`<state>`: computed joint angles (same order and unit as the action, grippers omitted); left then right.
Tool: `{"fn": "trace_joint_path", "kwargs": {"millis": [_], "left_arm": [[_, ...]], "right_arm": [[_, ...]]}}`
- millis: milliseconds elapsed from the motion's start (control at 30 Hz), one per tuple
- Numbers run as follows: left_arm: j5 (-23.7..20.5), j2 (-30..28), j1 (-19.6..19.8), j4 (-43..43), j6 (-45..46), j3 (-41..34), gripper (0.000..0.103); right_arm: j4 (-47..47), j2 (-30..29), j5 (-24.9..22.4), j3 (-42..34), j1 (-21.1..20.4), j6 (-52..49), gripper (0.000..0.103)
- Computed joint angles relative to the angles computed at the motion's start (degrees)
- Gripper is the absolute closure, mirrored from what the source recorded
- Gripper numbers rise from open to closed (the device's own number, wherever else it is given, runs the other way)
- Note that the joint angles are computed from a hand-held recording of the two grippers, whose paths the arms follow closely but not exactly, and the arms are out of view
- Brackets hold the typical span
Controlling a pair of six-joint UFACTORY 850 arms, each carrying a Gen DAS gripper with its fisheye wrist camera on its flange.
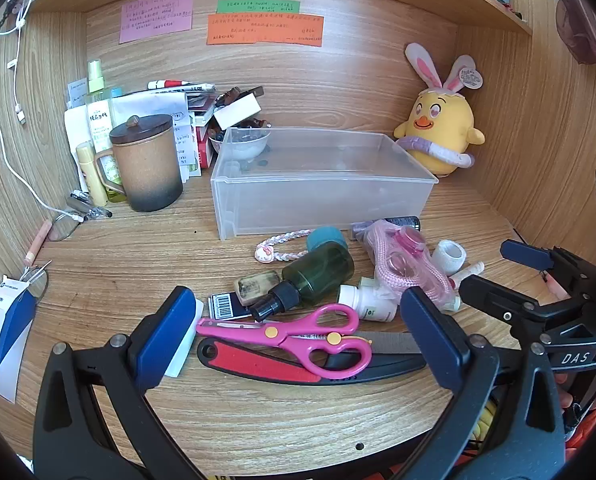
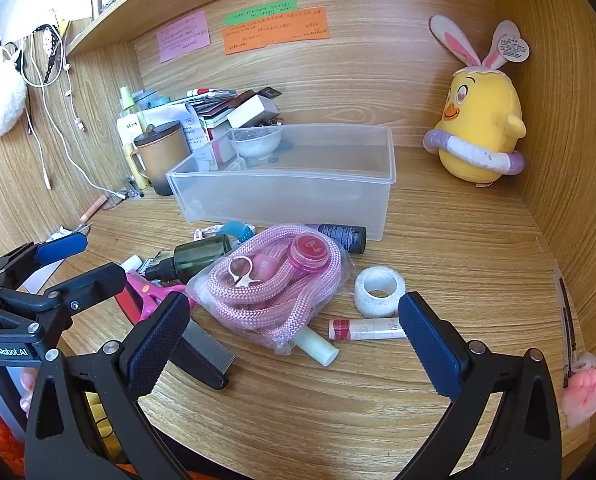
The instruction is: Organize objects
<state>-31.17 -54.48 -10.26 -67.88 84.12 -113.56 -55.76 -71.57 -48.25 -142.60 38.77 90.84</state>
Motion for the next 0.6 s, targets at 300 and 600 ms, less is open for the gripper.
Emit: {"fn": "trace_joint_path", "kwargs": {"millis": [300,600], "left_arm": [[0.2,0.2,0.1,-0.9,0.9,0.4,0.0],[-0.3,-0.3,0.1,0.8,-1.0,-0.5,0.0]], "right_arm": [[0.2,0.0,0.6,0.1,0.0,0.0,0.0],[0.2,-0.2,0.7,-0.1,0.0,0.0,0.0]]}}
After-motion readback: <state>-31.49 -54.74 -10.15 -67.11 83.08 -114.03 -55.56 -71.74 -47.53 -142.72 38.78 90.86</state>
